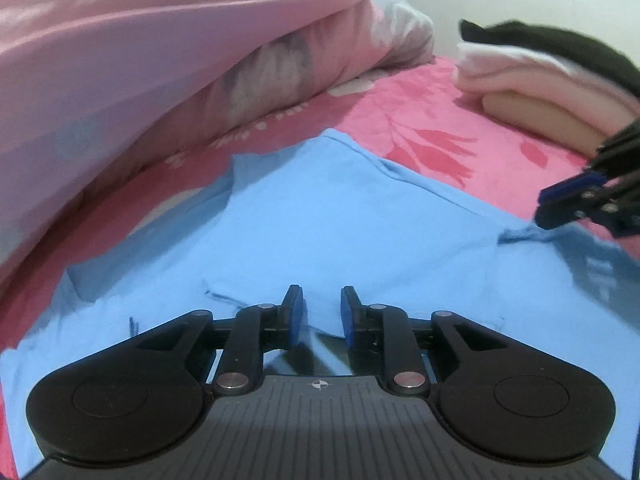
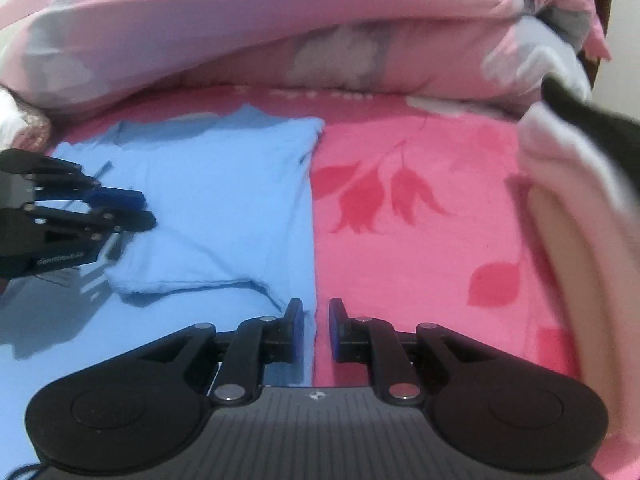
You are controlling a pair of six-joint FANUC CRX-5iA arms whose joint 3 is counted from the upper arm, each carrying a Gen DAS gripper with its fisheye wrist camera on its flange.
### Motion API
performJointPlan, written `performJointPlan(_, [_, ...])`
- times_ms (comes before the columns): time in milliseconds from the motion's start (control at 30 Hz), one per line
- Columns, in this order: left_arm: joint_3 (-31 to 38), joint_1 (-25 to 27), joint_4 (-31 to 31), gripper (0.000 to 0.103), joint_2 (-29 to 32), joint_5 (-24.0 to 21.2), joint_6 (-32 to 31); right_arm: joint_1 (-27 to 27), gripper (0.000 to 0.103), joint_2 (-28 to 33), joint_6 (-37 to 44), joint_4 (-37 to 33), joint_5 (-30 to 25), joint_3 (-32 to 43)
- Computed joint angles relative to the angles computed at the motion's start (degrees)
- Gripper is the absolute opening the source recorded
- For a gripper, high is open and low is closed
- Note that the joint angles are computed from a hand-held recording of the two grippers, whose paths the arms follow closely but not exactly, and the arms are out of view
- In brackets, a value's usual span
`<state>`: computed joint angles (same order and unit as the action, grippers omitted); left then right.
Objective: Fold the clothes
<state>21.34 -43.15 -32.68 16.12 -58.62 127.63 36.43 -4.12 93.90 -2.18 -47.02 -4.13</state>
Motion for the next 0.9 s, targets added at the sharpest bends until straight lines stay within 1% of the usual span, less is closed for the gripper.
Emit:
performJointPlan(33, [-0.5,0.9,1.1,0.021,-0.5,0.3,0.5,0.5,0.014,-0.7,1.3,-0.9,0.5,0.0])
performJointPlan(100, [-0.5,2.0,2.1,0.021,-0.6,-0.2,2.5,1.3,0.014,-1.1,4.8,-5.1,0.1,1.6])
performJointPlan(167, [-1.6,3.2,3.8,0.021,-1.3,0.7,3.2,3.4,0.014,-0.4,7.7,-6.8,0.5,2.5])
performJointPlan(200, [-2.0,3.7,4.3,0.021,-1.5,1.0,3.5,5.0,0.014,0.0,7.8,-5.4,1.1,1.9])
performJointPlan(267, [-2.9,4.5,5.2,0.021,-1.9,1.5,4.1,8.2,0.014,0.9,10.1,-3.0,-0.5,0.9])
performJointPlan(333, [-3.5,5.0,5.4,0.021,-2.4,1.9,4.6,12.1,0.013,-2.2,12.3,3.3,3.1,-5.0])
performJointPlan(367, [-3.7,5.1,5.1,0.021,-2.7,2.1,5.1,13.0,0.014,-3.9,16.2,4.0,3.7,-6.6])
performJointPlan(467, [-4.3,4.1,1.9,0.021,-3.7,2.7,8.0,11.1,0.014,-4.9,24.7,-3.1,-3.9,-3.1])
performJointPlan(533, [-4.5,3.2,0.6,0.021,-4.0,3.8,8.6,10.7,0.014,-5.0,23.9,-1.2,-3.8,-2.9])
performJointPlan(667, [-2.9,1.1,-1.2,0.021,-2.0,3.3,7.9,6.5,0.014,-0.5,13.8,-1.7,-1.4,2.1])
performJointPlan(733, [-1.7,-0.4,-4.1,0.023,-0.5,1.0,10.3,3.8,0.013,2.9,9.4,-4.4,0.2,5.4])
performJointPlan(767, [-2.0,-1.3,-6.2,0.024,-0.6,0.8,12.3,2.4,0.013,4.5,7.9,-6.3,1.2,6.7])
performJointPlan(800, [-2.3,-2.2,-8.3,0.028,-0.6,0.5,14.2,1.6,0.013,5.9,6.0,-7.0,1.9,7.4])
performJointPlan(833, [-2.7,-2.9,-10.0,0.032,-0.7,0.5,16.0,1.6,0.013,7.4,4.1,-5.1,1.7,7.7])
performJointPlan(867, [-3.9,-2.4,-9.6,0.033,-1.5,1.7,17.5,1.6,0.013,8.8,2.6,-2.2,0.3,7.8])
performJointPlan(900, [-5.0,-1.9,-9.2,0.036,-2.2,2.9,19.0,0.8,0.012,8.7,2.6,-2.3,0.3,7.0])
